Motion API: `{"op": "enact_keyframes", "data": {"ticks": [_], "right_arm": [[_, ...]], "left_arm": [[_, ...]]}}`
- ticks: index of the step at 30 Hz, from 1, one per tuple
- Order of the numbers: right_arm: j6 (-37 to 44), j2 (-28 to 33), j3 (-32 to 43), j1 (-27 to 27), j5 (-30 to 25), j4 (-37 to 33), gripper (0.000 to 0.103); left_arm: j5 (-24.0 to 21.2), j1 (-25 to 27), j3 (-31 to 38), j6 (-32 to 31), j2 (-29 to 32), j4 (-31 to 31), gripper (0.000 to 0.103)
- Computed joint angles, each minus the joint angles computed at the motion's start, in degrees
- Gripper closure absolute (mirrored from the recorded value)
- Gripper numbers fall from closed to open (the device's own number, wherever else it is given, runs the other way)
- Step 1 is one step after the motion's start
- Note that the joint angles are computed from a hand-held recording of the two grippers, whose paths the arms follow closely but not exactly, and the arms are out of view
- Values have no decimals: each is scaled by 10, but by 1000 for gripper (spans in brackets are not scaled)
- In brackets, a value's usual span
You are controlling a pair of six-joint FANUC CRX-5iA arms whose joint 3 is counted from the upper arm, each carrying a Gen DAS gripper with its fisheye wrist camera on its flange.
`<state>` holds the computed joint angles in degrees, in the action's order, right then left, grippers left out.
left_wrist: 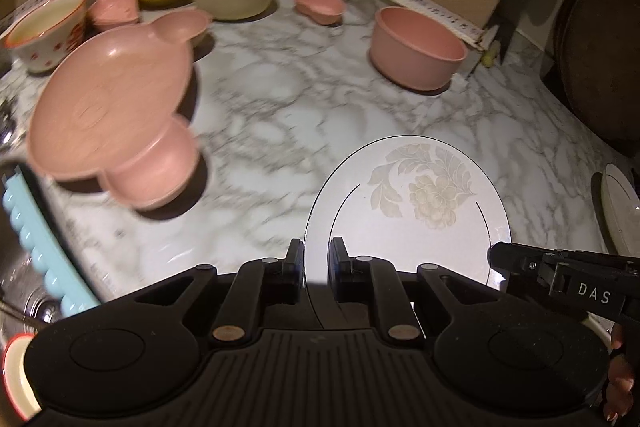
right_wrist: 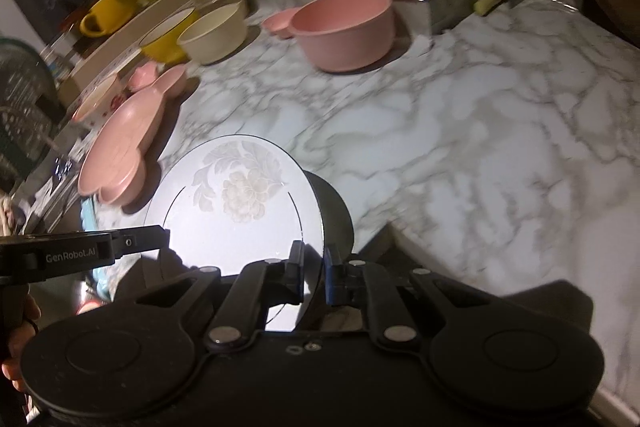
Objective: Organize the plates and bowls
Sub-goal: 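Lift the flower-print plate and carry it toward the first plate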
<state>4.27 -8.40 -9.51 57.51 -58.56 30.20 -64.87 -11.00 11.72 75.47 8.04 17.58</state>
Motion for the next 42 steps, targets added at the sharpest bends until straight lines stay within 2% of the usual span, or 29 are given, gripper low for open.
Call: {"op": "enact_keyframes", "data": {"ticks": [7,16,28,42], "right_arm": [[-24,-36,-29,-20,-9,17,95],[-74,-104,-83,-33,-49,50,95],[-156,-193,-152,-11,-145,92,95],[-228,-271,-192,33,-262,115,95]], "left_arm": [[-4,-46,66,8,44,-8,90],[-12,-106,142,4,98,0,90],[-34,-181,235,-10,168,14,90],[-61,-245,333,-29,234,23,90]]}}
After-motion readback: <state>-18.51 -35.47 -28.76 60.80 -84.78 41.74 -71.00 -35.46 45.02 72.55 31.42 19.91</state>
